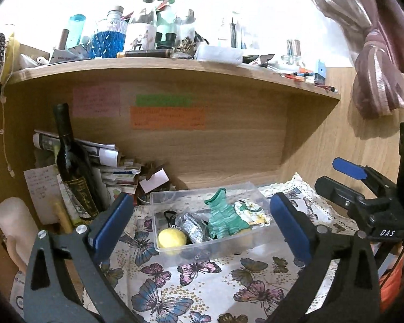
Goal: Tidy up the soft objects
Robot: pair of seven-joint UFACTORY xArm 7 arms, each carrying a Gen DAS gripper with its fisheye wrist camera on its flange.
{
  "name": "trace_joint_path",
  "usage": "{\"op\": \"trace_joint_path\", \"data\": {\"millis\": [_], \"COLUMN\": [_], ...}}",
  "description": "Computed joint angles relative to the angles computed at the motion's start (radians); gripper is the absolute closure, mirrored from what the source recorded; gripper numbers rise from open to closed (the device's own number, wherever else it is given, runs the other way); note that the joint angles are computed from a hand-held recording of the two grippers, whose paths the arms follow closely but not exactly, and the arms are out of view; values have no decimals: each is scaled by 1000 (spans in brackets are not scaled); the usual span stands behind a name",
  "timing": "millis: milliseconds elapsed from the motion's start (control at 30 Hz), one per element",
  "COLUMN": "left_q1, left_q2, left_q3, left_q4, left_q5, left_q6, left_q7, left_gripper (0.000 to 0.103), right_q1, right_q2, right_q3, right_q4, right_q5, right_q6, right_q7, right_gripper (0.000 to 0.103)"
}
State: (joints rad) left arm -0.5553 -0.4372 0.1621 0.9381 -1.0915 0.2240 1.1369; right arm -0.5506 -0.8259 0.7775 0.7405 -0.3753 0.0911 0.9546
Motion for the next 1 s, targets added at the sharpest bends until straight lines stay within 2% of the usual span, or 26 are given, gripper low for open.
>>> {"op": "trace_joint_path", "data": {"millis": [167, 500, 1000], "left_q1": [-19, -16, -3], "left_q2": [-18, -20, 9], "left_q3": [9, 9, -4], "left_q4": [-15, -16, -4], "left_q5": [-38, -49, -29], "left_q6": [-15, -16, -28], "left_q7": [30, 39, 3], "left_gripper": [0, 0, 0], "right_q1": [12, 17, 20], "right_q2": [-35, -53, -32], "right_q3": [2, 3, 5], "right_q4": [-16, -20, -17], "right_q5": [11, 13, 10], "right_q6": [10, 18, 12], "right_q7": [18, 25, 26], "right_gripper": [0, 0, 0]}}
